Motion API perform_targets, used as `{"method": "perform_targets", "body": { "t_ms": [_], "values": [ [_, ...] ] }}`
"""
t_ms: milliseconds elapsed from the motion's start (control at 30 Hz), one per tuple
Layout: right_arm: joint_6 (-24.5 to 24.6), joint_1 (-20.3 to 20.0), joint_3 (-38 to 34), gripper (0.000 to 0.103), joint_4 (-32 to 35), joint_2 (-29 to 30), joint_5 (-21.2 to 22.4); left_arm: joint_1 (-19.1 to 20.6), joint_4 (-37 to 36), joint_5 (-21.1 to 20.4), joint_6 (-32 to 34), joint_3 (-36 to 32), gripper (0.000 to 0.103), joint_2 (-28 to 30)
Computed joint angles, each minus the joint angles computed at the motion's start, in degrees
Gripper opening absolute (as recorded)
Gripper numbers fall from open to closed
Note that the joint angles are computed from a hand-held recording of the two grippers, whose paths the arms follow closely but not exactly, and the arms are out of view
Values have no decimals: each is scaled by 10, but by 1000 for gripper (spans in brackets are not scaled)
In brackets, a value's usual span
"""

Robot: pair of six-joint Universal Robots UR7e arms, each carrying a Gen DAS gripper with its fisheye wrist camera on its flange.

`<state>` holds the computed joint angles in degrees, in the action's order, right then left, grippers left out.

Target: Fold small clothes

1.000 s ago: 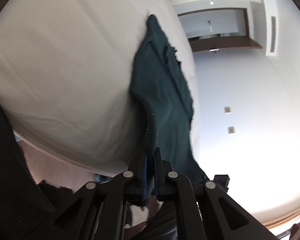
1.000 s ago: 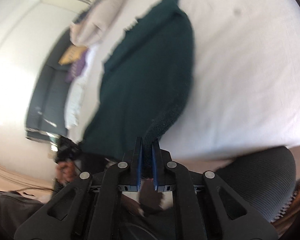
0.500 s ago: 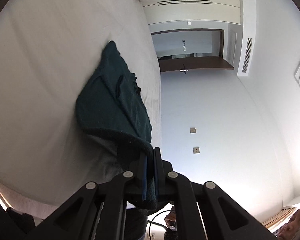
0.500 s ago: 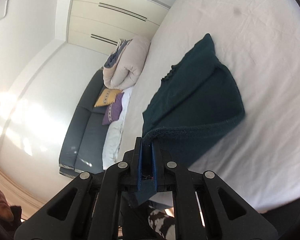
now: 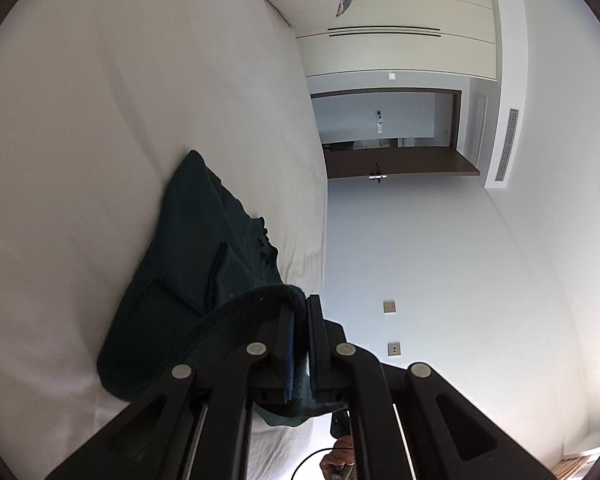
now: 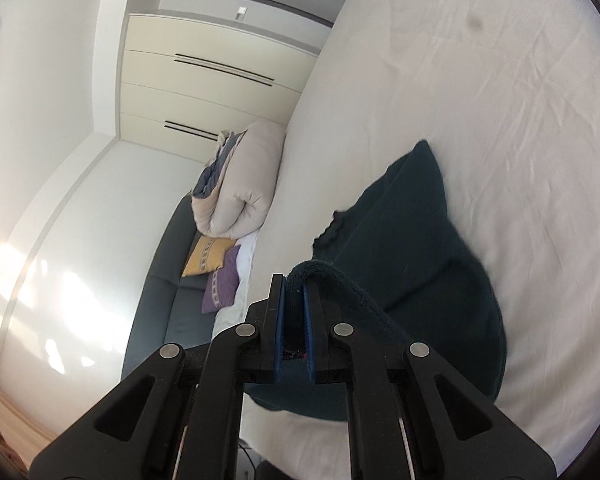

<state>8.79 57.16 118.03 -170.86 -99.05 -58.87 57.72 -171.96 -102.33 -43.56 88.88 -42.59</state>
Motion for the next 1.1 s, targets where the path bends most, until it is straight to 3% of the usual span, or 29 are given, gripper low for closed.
{"method": "perform_targets", "body": {
  "t_ms": [267,400,533,567,600,633,667,700,733,800,1000,1100],
  "values": [
    [18,36,-147,8,14,124,-75,8,94,19,25,-158,4,98],
    [44,40,-214,8,18,185,-102,19,108,25,14,-213,4,136],
    [71,42,-296,8,25,258,-152,32,138,62,-6,-275,5,182],
    [90,41,-321,9,49,274,-167,37,137,63,-17,-284,9,189],
    [104,38,-345,11,71,290,-176,43,134,60,-30,-288,34,194],
    [117,37,-361,19,83,303,-191,48,124,59,-42,-282,63,192],
    [124,38,-370,27,76,312,-209,50,110,63,-50,-272,68,189],
    [123,36,-374,51,58,320,-205,51,98,64,-52,-261,70,185],
    [119,34,-373,67,34,325,-193,52,96,61,-44,-249,70,178],
    [103,42,-375,73,29,328,-213,49,95,64,-35,-228,70,166],
    [19,74,-360,74,67,309,-264,12,93,100,57,-144,70,116],
    [-31,94,-322,74,54,286,-305,-11,101,156,115,-106,70,94]
  ]
}}
